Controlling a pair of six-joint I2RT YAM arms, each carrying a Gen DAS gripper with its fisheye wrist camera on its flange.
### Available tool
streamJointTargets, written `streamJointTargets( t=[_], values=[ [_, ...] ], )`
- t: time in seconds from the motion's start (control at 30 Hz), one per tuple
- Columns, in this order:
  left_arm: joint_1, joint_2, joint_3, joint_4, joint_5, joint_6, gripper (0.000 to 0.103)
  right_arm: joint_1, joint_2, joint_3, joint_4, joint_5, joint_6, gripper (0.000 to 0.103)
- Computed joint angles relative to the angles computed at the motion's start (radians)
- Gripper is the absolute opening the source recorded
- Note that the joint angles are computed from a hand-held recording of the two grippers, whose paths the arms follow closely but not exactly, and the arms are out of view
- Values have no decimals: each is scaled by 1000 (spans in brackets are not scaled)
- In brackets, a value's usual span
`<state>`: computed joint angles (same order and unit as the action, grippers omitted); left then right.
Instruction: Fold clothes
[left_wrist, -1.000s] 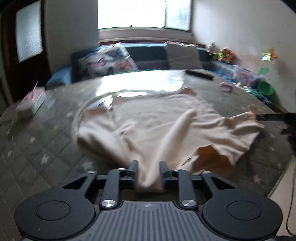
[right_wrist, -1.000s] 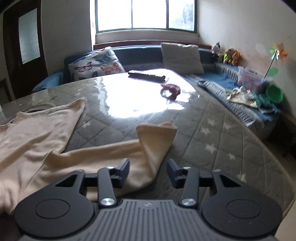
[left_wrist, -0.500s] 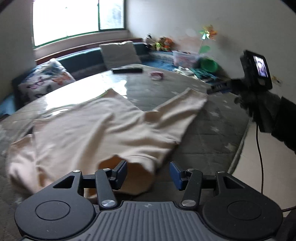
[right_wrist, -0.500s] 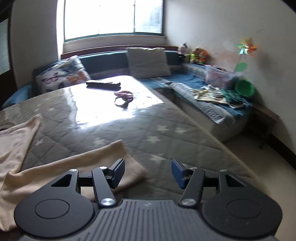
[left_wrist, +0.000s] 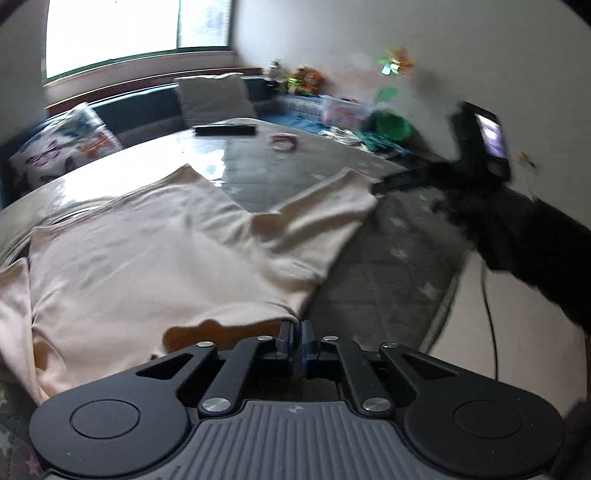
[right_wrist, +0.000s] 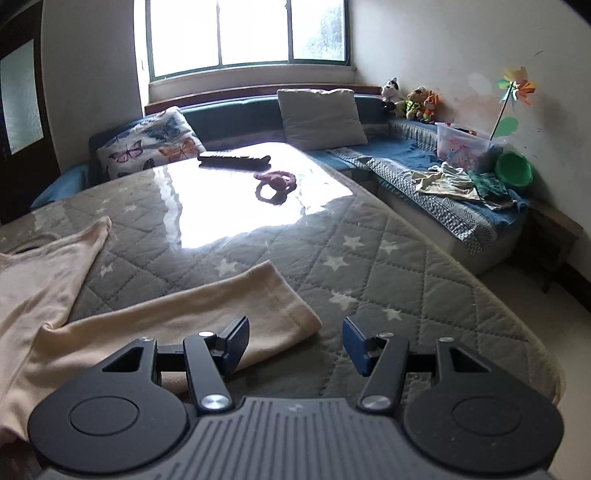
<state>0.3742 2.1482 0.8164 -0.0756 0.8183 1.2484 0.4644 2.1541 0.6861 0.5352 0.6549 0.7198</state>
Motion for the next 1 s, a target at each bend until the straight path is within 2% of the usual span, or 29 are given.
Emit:
streamJointTargets(
  t=[0.1, 0.17, 0.27, 0.33, 0.37, 0.43, 0.5, 0.53, 0.6, 0.63, 0.73, 0.8, 0.9, 0.93, 1.0],
  values=[
    [-6, 28, 0, 17, -57, 24, 4, -13, 19, 15, -6, -9, -3, 57],
    [-1, 32, 12, -10, -57, 39, 5, -24, 26, 18, 0, -14, -7, 57],
    [25, -13, 28, -143, 12, 146, 7, -35, 20, 7, 12, -22, -3, 55],
    [29, -50, 21, -169, 66, 176, 7, -42, 15, 0, 17, -27, -2, 55],
    [19, -64, 16, -151, 85, 156, 7, -47, 14, -5, 25, -30, -4, 54],
    [-15, -72, -3, -48, 87, 51, 9, -53, 12, -9, 36, -40, -3, 47],
    [-66, -46, -8, 95, 43, -106, 9, -67, 13, -14, 54, -61, -2, 42],
    [-91, -29, -6, 149, 9, -176, 9, -72, 16, -16, 65, -71, -1, 36],
    [-129, 7, 4, 219, -52, -258, 9, -78, 24, -19, 82, -77, -1, 31],
    [-142, 25, 10, 240, -67, -273, 9, -78, 25, -20, 86, -77, -2, 22],
    [-165, 67, 34, 224, -87, -270, 9, -77, 25, -32, 117, -82, -5, 6],
    [-173, 83, 30, 228, -92, -239, 9, -68, 18, -31, 107, -58, -12, 4],
    [-173, 98, 26, 220, -81, -195, 24, -51, 10, -21, 68, 19, -15, 4],
    [-172, 99, 23, 219, -75, -179, 28, -55, 11, -20, 63, 23, -19, 4],
    [-166, 95, 21, 210, -69, -164, 29, -74, 18, -8, 43, -9, -25, 5]
  ],
)
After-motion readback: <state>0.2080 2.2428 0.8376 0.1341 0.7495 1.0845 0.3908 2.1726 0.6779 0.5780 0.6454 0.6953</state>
